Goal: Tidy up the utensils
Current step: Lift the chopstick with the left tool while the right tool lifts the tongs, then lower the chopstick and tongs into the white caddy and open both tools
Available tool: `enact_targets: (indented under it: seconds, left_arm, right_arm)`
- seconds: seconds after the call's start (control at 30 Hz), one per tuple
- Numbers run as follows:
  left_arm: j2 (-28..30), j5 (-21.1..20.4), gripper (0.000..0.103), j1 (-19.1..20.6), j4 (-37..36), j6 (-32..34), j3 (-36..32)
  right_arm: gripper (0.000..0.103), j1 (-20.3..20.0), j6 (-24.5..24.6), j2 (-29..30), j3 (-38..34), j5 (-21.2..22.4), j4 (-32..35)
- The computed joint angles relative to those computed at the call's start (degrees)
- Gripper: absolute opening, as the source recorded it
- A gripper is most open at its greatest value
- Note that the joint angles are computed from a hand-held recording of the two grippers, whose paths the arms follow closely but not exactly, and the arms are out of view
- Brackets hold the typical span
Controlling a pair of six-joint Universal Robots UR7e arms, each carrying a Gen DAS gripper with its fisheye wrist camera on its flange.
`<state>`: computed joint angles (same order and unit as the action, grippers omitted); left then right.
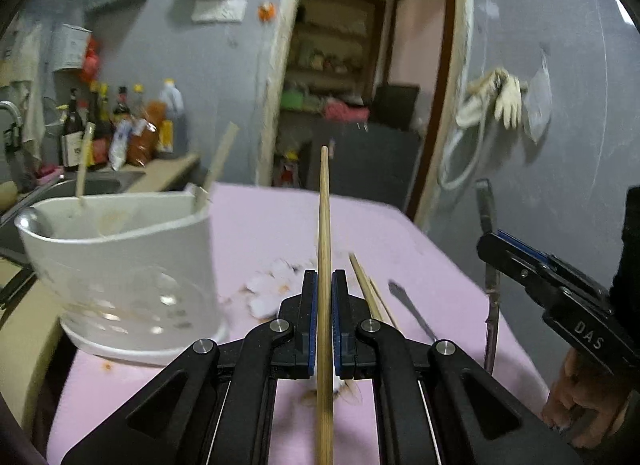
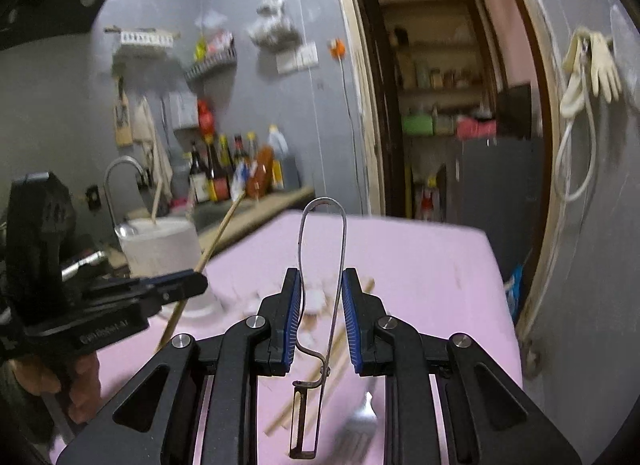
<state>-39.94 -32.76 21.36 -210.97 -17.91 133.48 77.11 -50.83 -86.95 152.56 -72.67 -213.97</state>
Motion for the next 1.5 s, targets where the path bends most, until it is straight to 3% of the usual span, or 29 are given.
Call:
enact_targets:
  seconds: [0.2, 0.33, 0.47, 0.7, 0.93, 1.2, 1.5]
  left_arm:
    - [-0.4, 4.9, 0.004, -1.0, -15.7, 8.8, 2.1]
    - [-2.5, 7.5, 0.004, -0.9, -22.1, 16.2, 2.0]
    - [-5.4, 8.9, 0.004, -0.7, -28.7, 24.7, 1.8]
    - [-12.1, 8.5, 0.004, 3.8, -34.4, 36.6, -0.1]
    - [-13.2, 7.0, 0.004, 9.2, -43.3, 47.5, -4.9]
    - [-14.9, 3.4, 0.004, 12.8, -49.0, 52.7, -7.6]
    - [-11.4, -0.2, 0.004, 16.4, -55.9, 54.3, -9.5]
  right_arm:
    - [0.018, 5.1, 2.3, 7.2, -0.1, 2.4, -12.3]
    - [0.018, 9.7, 4.5, 14.1, -2.4, 2.8, -20.5]
    - [0.018, 12.8, 7.6, 18.8, -5.5, 3.2, -23.9]
    - [0.018, 18.4, 12.0, 24.5, -11.6, 3.2, -22.8]
    - [0.018, 21.8, 10.0, 31.3, -16.4, 3.7, -26.0]
    - [0.018, 22.3, 9.9, 36.1, -20.4, 3.1, -25.6]
    - [0.018, 21.2, 8.9, 39.3, -22.0, 1.4, -25.1]
